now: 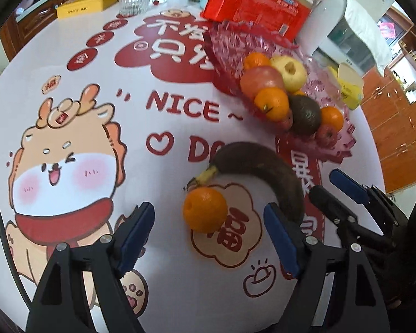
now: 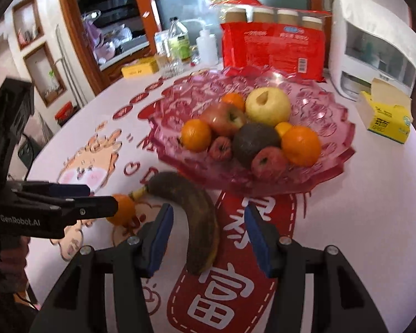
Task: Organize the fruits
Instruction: 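Withdraw both tools toward the last orange and the banana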
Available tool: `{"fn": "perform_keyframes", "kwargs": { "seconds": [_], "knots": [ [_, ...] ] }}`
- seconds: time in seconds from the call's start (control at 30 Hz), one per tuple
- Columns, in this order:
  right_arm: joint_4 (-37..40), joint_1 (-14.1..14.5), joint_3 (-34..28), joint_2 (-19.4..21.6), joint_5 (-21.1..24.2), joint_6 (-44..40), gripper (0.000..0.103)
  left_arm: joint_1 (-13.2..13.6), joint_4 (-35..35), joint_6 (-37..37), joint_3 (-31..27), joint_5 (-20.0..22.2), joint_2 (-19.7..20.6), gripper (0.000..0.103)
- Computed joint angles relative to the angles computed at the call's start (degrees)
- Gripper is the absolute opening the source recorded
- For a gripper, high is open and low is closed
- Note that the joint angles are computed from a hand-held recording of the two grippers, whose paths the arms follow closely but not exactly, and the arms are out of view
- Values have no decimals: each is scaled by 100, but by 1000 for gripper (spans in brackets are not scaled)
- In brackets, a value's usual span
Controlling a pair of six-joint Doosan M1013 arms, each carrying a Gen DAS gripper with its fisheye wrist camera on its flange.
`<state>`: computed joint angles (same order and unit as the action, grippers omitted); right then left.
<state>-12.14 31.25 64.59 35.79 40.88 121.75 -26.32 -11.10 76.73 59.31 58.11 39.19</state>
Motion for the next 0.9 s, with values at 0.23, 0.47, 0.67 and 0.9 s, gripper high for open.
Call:
{"fn": "perform_keyframes", "kwargs": {
  "seconds": [0.23, 0.47, 0.67, 0.9],
  "knots": [
    [-128, 51, -20, 160, 25, -321, 54, -27, 36, -28, -98, 215, 144, 74],
    [-68, 54, -82, 295, 51, -760, 54, -29, -1, -5, -210, 378, 258, 61],
    [-206, 60, -109, 350, 10, -801, 53, -25, -4, 39, -243, 316, 292, 50],
    [-62, 25, -215, 420, -54, -1059, 49, 9, -88, -17, -283, 324, 318, 38]
  ]
}}
